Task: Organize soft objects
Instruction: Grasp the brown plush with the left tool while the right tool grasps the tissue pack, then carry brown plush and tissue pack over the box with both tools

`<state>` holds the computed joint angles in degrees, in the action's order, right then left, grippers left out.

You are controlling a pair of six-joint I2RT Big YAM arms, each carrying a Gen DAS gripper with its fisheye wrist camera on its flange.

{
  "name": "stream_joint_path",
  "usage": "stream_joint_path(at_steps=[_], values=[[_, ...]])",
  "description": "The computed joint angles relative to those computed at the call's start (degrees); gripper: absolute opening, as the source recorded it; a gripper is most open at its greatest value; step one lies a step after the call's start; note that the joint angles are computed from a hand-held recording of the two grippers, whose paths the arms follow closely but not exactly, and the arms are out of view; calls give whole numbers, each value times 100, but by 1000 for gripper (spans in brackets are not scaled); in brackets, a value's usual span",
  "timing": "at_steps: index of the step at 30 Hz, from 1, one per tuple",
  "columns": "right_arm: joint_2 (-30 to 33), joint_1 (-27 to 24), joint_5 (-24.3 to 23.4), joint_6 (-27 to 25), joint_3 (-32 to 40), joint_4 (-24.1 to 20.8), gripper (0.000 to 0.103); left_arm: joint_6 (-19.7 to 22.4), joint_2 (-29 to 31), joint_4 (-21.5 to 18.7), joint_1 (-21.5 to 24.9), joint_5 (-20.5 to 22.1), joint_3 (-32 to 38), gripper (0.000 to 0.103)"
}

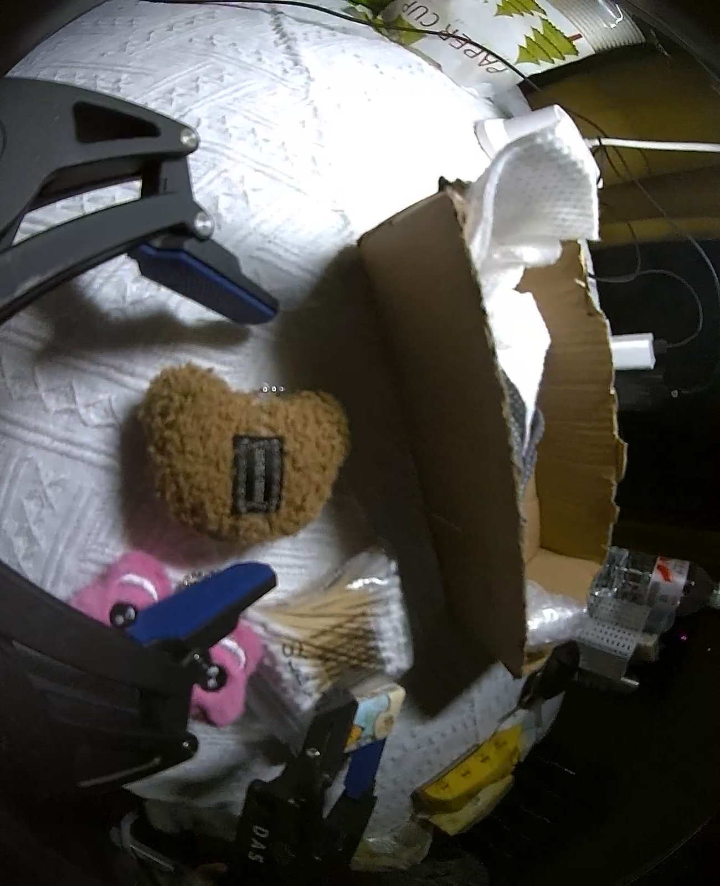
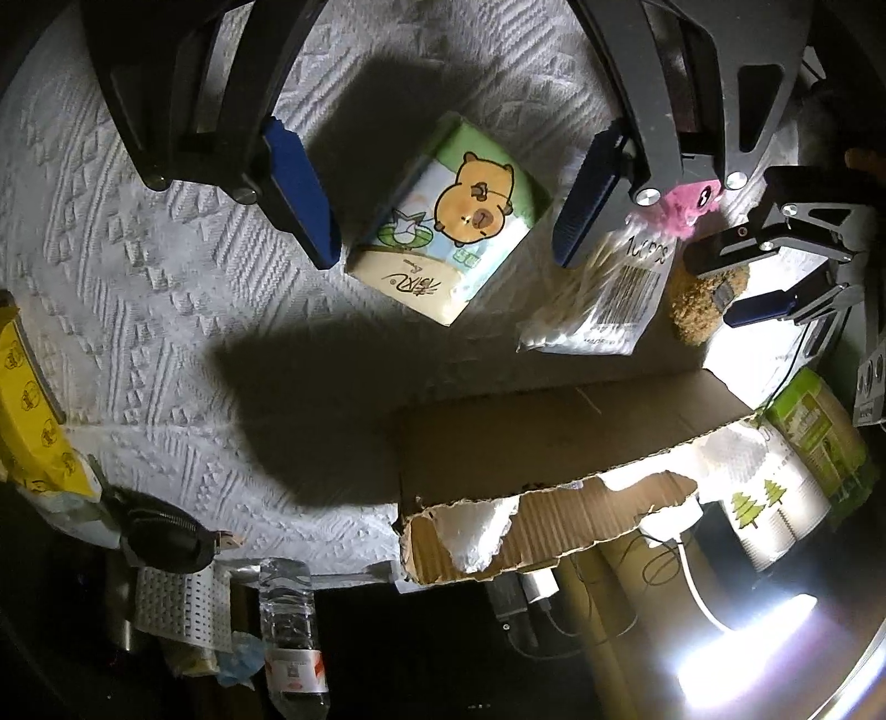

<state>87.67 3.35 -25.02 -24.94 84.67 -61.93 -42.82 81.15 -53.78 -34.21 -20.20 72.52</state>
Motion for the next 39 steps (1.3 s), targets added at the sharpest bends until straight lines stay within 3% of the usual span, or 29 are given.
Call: stream_joint_path(at_steps=[7,10,22,26,39], values=[[-2,60,134,-123,6,16,68,164,32,82,11,30,6,53],[-59,84,149,-195,-20,22,63,240,11,152,-1,61,-6,49],[-238,113,134,-184,116,82,60,293,-406,316,-133,-104,-112,49],[-255,146,111,-169,213,83,52,369,-465,348,-124,-133,-73,49],[-334,143,37,-119,263,119,50,512,-610,388,-95,-225,5,49]])
